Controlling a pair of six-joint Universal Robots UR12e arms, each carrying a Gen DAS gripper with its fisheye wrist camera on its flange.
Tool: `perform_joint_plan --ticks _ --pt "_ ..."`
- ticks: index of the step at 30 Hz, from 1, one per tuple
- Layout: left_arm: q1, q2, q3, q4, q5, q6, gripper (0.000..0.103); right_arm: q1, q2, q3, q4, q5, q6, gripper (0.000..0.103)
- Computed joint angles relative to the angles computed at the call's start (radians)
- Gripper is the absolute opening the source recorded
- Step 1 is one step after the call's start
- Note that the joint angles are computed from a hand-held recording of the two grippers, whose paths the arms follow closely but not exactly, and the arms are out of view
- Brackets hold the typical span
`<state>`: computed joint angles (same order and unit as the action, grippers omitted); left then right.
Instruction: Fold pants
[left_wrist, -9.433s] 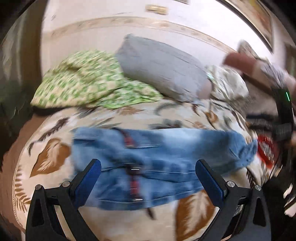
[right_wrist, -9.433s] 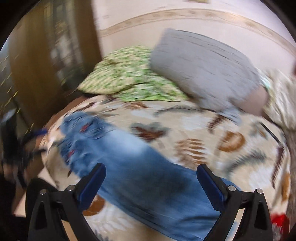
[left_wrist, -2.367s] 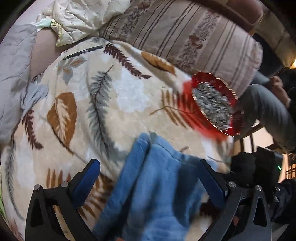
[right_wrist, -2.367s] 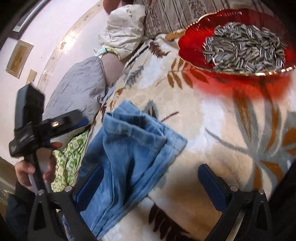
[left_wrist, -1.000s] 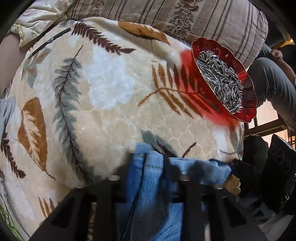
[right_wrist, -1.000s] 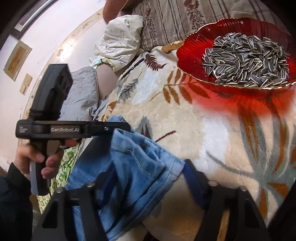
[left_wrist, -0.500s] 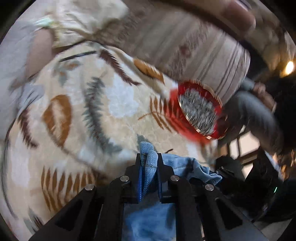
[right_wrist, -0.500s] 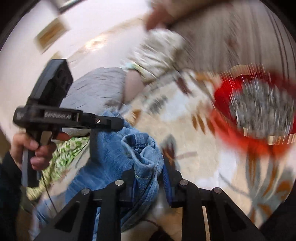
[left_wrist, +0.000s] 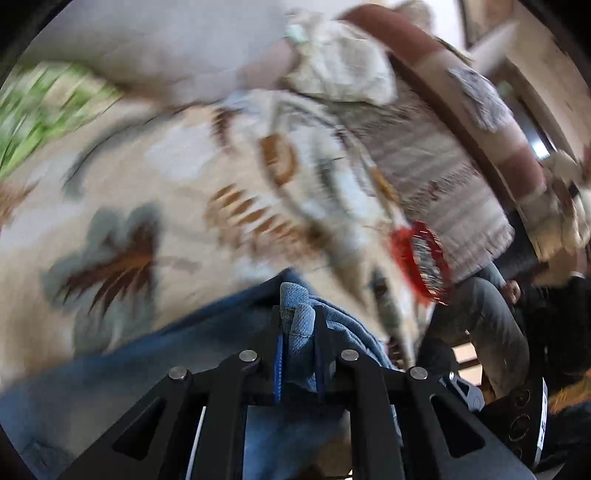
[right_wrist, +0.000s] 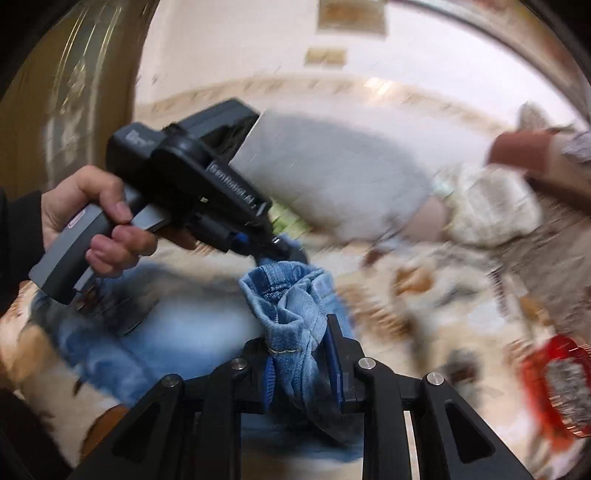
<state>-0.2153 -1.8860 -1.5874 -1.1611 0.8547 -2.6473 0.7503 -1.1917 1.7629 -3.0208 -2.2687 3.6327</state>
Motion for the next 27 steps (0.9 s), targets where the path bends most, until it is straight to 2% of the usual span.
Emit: perform_joint_plan --ticks 5,7,10,14,15,16,17,18,19,22,24,27 --pt "0.016 -0.025 -0.034 0.054 0.053 -0.065 0.017 -0.048 0.017 -0.03 0.14 0.245 0.078 0.025" --pt "0.023 -0.036 -0.042 0.064 0.05 -0.093 0.02 -0.063 0.026 -0.037 0.183 0.316 0.096 0.025" --pt "0.04 -0.053 -0.036 0.039 0.002 -0.115 0.02 -0.069 0.035 -0.058 0.238 0.342 0.101 0.026" --pt "0.03 -0.046 -0.032 0.044 0.034 -0.117 0.023 -0.076 0.035 -0.06 0.247 0.357 0.092 0.031" --pt "0.03 -0.041 -0.033 0.052 0.038 -0.122 0.031 -0.074 0.036 -0.063 0.24 0.357 0.074 0.039" --pt "0.032 -0.032 -0.041 0.077 0.039 -0.136 0.038 -0.071 0.037 -0.062 0.218 0.373 0.055 0.06" --pt "0.038 -0.021 -0.052 0.105 0.028 -0.152 0.06 -0.072 0.036 -0.06 0.193 0.403 0.029 0.072" --pt "0.046 -0.008 -0.062 0.13 0.019 -0.167 0.09 -0.066 0.037 -0.065 0.186 0.407 -0.003 0.087" --pt "0.053 -0.001 -0.067 0.149 0.013 -0.179 0.101 -0.053 0.037 -0.074 0.196 0.378 -0.023 0.091" --pt "0.08 0.04 -0.1 0.242 -0.008 -0.24 0.101 -0.024 0.037 -0.079 0.152 0.307 -0.122 0.091" --pt "0.109 0.079 -0.131 0.303 -0.011 -0.277 0.101 -0.018 0.023 -0.061 0.095 0.31 -0.161 0.091" --pt "0.145 0.135 -0.179 0.389 -0.014 -0.324 0.101 -0.018 -0.006 -0.028 0.025 0.328 -0.174 0.092"
